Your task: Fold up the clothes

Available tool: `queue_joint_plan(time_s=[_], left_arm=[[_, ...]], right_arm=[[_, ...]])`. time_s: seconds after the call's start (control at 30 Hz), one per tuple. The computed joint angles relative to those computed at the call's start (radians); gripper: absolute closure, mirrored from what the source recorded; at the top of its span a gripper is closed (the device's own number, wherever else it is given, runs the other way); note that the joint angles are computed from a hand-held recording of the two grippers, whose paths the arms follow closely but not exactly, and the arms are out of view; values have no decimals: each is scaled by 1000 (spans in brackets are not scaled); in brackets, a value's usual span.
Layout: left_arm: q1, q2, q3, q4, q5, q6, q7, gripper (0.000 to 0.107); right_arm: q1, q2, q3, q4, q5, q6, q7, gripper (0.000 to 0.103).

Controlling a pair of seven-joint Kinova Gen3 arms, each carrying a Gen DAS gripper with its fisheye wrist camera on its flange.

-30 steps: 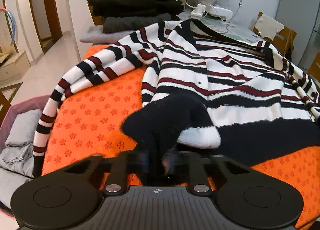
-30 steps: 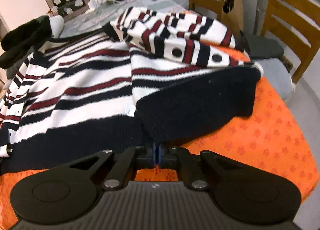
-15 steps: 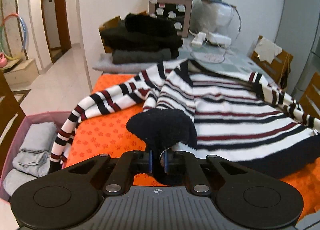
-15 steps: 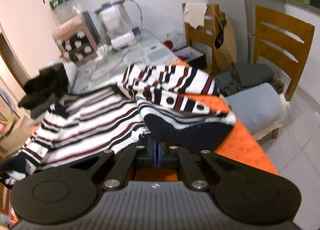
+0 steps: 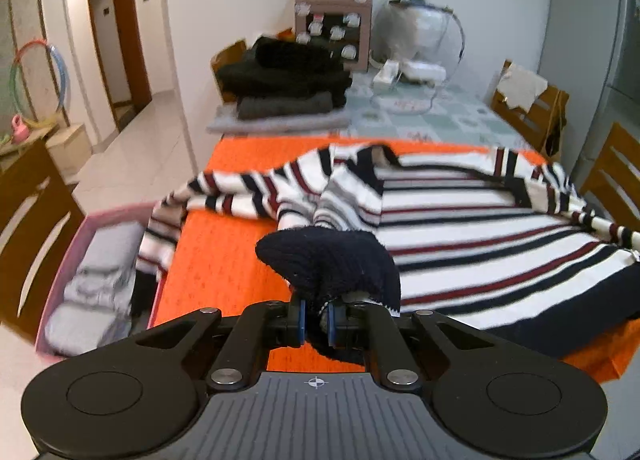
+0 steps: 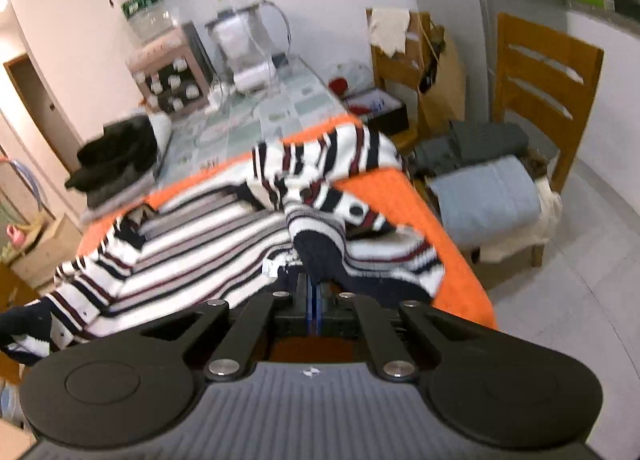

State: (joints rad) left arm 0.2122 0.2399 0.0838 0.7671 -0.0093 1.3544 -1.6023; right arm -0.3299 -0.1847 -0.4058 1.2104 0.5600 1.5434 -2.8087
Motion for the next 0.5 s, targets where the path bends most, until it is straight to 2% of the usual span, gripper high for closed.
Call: queue_joint_plan(time_s=[0.13,0.2,0.27,0.3,0.33,0.37,0.4,0.5], left_arm=[[-3,-41,1,127,2,-25,-9,90],[-8,-54,4,168,5,-27,-17,83],[-18,-62,7,179,16,-26,-32,67],[-23,-66,8,181,23,-31,-41,62],[-35,-72,9,184,42,-49,-55,51],[-46,-78,9,188,63,-70,-69,43],[-57,-80,11,188,84,-90,-84,40],[-64,-27,17,110,99,-108,-126,34]], right_arm=[[-12,-2,10,68,-50,-12,15,100],[-18,17,35,69,-88,-8,46,99],[-28,40,54,51,-110,6,78,97],[-35,52,59,33,-108,17,93,91],[-43,65,65,13,-107,29,108,87],[-53,80,68,-15,-93,43,133,76],[-65,95,72,-45,-77,57,160,68],[-98,152,103,-142,-34,78,248,65]])
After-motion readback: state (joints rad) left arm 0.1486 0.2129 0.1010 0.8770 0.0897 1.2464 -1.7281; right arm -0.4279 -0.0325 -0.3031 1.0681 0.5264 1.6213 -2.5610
